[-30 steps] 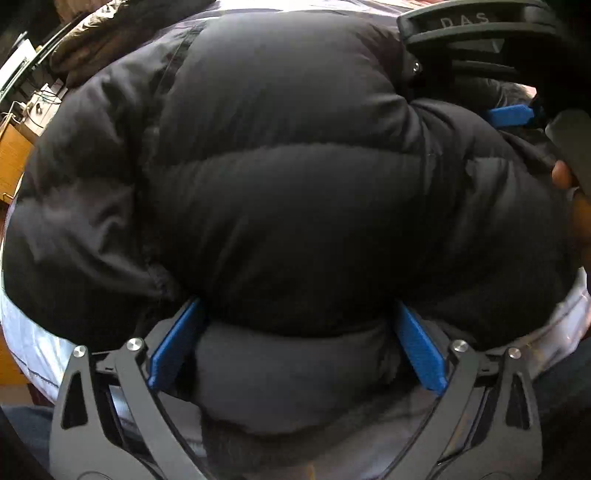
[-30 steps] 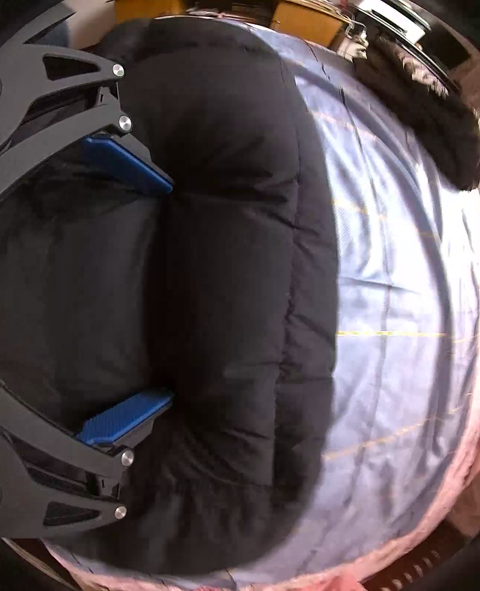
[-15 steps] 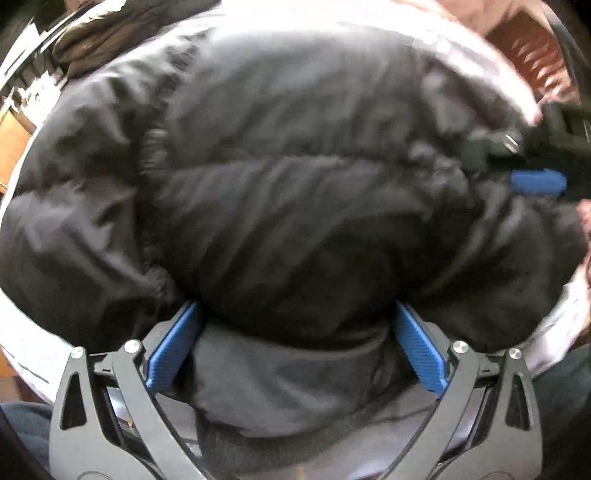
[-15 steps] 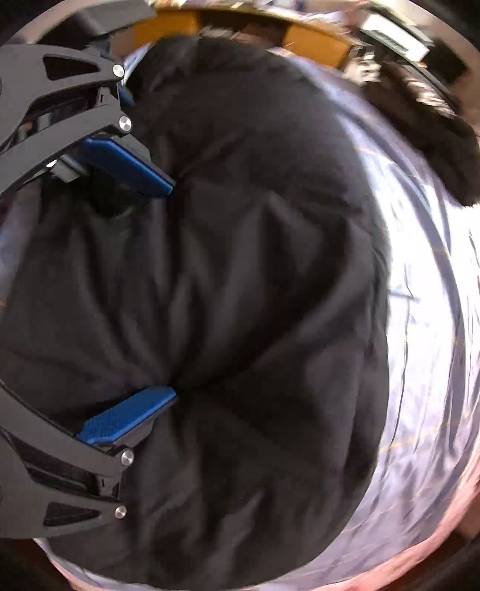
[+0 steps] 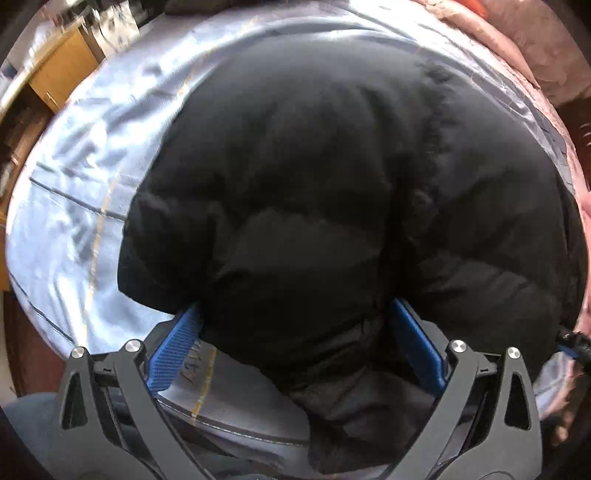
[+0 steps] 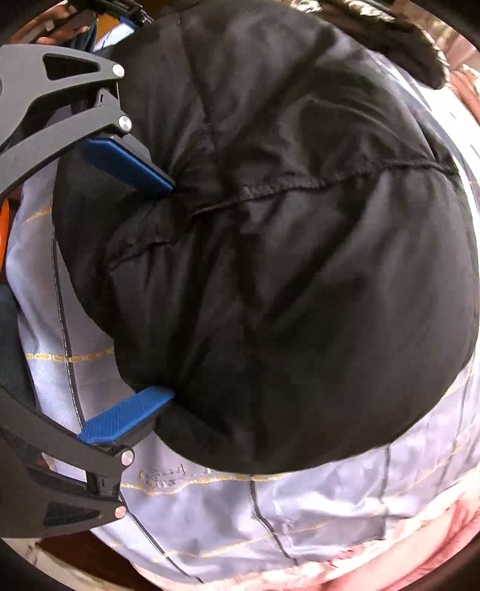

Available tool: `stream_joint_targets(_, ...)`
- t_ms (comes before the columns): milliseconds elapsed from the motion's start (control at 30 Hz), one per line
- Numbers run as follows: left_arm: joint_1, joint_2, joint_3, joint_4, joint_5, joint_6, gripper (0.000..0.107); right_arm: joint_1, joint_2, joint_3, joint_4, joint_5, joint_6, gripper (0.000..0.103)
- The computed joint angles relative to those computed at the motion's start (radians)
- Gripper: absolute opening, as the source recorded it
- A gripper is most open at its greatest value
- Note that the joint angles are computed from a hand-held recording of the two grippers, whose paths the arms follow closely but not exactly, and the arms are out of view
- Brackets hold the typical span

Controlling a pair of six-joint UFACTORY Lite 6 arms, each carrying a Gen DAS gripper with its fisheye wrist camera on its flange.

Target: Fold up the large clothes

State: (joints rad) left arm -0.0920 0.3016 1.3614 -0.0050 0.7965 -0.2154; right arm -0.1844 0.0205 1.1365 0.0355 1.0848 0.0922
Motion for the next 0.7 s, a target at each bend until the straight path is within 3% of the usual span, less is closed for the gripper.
stream_joint_targets(100,-0.021,-0.125,-0.035,-0.017,-0.018,0.058,0.099,0.110,-0.121,0.028,-0.094,-0.006,0.112,0.102)
stream_joint_targets(233,-0.109,-0.259,0.045,0.008,0.067,0.077,0.101,0.404,-0.280,0.154,-0.255,0.118,0.384,0.102)
stream_joint_targets(433,-0.296,-0.299,0.336,0.109,0.287,-0.076,0.101,0.680,-0.197,0.475,-0.343,0.337,0.593,0.102)
stream_joint_targets(533,-0.389,-0.247,0.514,0.179,0.427,-0.165,0.101,0.693,-0.148,0.629,-0.355,0.418,0.590,0.102)
stream_joint_targets(700,-0.485,-0.244,0.634,0.222,0.515,-0.212,0.101,0.789,-0.087,0.803,-0.407,0.531,0.630,0.102)
